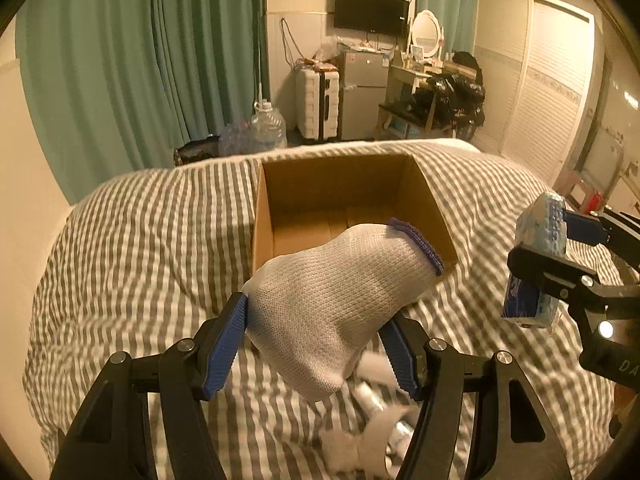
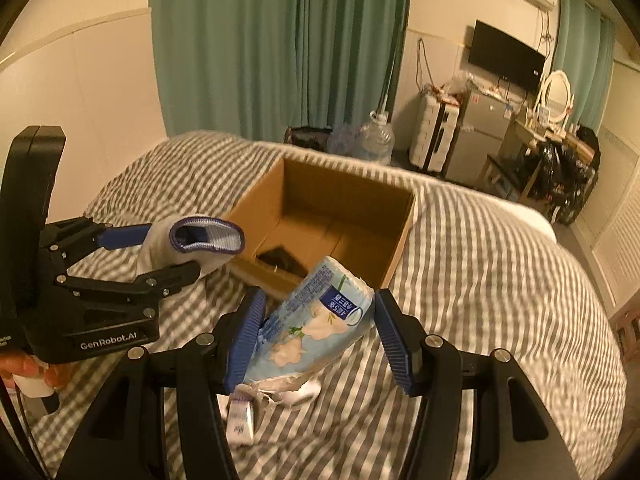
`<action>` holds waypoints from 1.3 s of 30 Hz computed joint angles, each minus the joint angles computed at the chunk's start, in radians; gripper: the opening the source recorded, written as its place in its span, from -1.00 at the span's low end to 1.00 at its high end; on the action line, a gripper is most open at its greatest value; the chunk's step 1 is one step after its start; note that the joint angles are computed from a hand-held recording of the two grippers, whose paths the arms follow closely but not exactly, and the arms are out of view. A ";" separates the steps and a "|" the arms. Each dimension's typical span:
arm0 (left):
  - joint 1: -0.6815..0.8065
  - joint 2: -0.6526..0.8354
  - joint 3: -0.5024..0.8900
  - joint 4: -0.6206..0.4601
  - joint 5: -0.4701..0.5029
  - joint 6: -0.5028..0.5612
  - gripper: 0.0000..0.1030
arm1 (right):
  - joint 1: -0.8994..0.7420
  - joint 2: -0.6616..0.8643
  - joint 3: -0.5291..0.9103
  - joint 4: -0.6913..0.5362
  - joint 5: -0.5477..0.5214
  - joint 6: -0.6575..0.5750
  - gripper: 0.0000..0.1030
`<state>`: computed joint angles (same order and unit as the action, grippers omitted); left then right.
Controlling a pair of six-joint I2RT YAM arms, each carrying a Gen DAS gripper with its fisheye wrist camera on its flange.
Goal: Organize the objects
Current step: 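Lower the sock into the box with left gripper while right drops the tissue packet in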
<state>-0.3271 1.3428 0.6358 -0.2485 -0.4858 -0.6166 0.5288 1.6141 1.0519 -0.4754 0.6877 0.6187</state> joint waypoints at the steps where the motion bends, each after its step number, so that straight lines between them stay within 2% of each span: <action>1: 0.020 0.011 0.012 0.008 0.006 0.022 0.30 | -0.015 0.002 0.010 0.006 -0.003 -0.018 0.09; 6: 0.133 0.100 0.095 0.066 0.054 0.132 0.30 | -0.119 0.060 0.092 0.053 -0.043 -0.131 0.09; 12: 0.252 0.280 0.225 0.148 0.120 0.234 0.30 | -0.240 0.168 0.201 0.111 -0.102 -0.241 0.09; 15: 0.295 0.406 0.310 0.185 0.149 0.269 0.30 | -0.298 0.223 0.246 0.142 -0.143 -0.272 0.09; 23: 0.345 0.658 0.432 0.289 0.240 0.351 0.30 | -0.419 0.440 0.378 0.199 -0.225 -0.330 0.09; 27: 0.344 0.746 0.493 0.297 0.243 0.383 0.30 | -0.451 0.493 0.373 0.247 -0.262 -0.357 0.09; 34: 0.333 0.828 0.533 0.303 0.236 0.377 0.30 | -0.481 0.504 0.332 0.294 -0.304 -0.361 0.10; 38: 0.315 0.808 0.504 0.304 0.230 0.369 0.39 | -0.483 0.460 0.281 0.323 -0.317 -0.341 0.13; 39: 0.313 0.796 0.495 0.300 0.230 0.363 0.50 | -0.483 0.441 0.263 0.336 -0.319 -0.332 0.14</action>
<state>-0.0142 2.1386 1.1304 0.0517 -0.2558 -0.2536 0.0462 2.0555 1.3145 -0.1398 0.3684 0.2867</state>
